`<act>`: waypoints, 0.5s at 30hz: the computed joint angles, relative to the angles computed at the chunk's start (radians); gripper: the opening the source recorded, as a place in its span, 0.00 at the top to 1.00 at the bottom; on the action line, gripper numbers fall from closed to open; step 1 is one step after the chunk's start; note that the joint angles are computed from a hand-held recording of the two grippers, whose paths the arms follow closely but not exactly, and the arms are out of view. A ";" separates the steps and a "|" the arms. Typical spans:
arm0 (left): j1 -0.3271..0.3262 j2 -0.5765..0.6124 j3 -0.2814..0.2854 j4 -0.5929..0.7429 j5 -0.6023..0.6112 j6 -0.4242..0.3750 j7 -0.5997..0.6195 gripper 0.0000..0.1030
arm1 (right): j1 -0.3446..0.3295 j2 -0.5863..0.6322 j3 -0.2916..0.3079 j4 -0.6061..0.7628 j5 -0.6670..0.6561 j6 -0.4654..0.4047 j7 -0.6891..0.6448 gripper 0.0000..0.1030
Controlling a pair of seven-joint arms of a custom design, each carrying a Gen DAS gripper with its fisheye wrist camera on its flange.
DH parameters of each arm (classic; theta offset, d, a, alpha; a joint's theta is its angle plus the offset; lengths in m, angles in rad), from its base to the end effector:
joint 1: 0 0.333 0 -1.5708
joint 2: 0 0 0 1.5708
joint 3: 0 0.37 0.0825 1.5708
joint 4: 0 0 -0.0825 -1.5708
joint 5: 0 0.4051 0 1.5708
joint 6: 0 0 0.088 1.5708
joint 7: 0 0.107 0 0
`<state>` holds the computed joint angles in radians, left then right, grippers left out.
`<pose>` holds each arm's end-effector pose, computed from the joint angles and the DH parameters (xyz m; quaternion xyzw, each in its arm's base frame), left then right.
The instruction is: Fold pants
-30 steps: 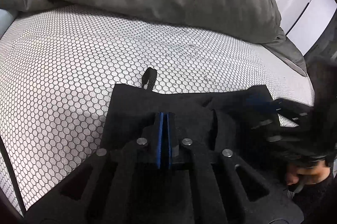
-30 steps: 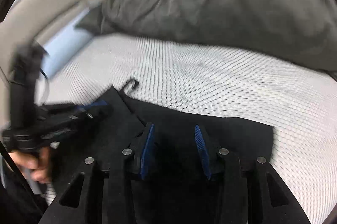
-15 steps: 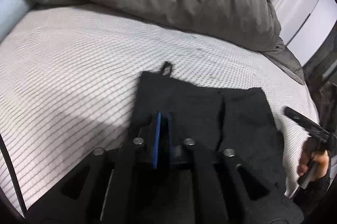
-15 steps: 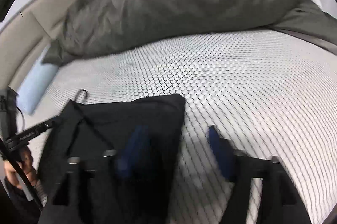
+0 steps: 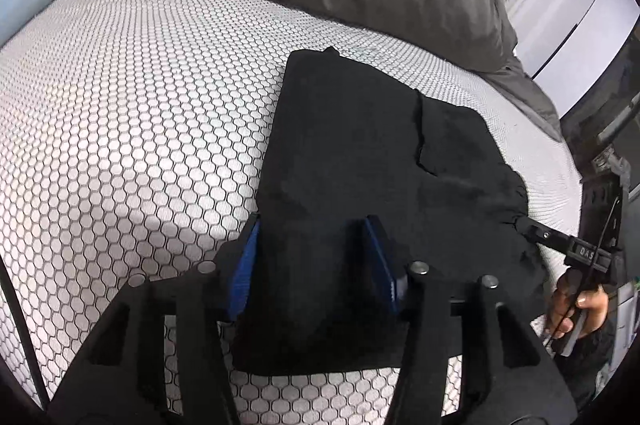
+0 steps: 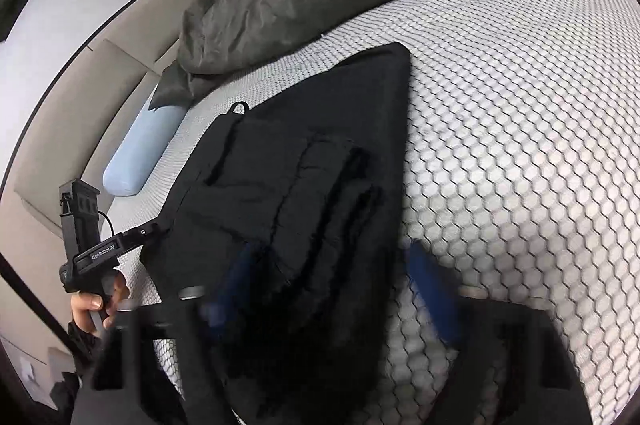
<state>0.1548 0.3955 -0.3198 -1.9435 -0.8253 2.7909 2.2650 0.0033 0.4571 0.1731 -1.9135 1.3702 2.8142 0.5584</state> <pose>0.6809 -0.0595 0.3601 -0.6380 0.6929 -0.3343 0.0340 0.6750 0.0613 0.3098 -0.6188 0.6812 -0.0158 0.3908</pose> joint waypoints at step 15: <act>-0.028 0.069 -0.034 0.029 0.253 0.206 -0.188 0.56 | 0.007 0.146 0.035 0.192 -0.315 0.171 0.233 0.44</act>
<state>0.1273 0.4641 -0.3540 -1.9147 -0.5721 2.9970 2.0773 0.0099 0.6027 0.2083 -1.7214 1.0551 2.9854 0.7917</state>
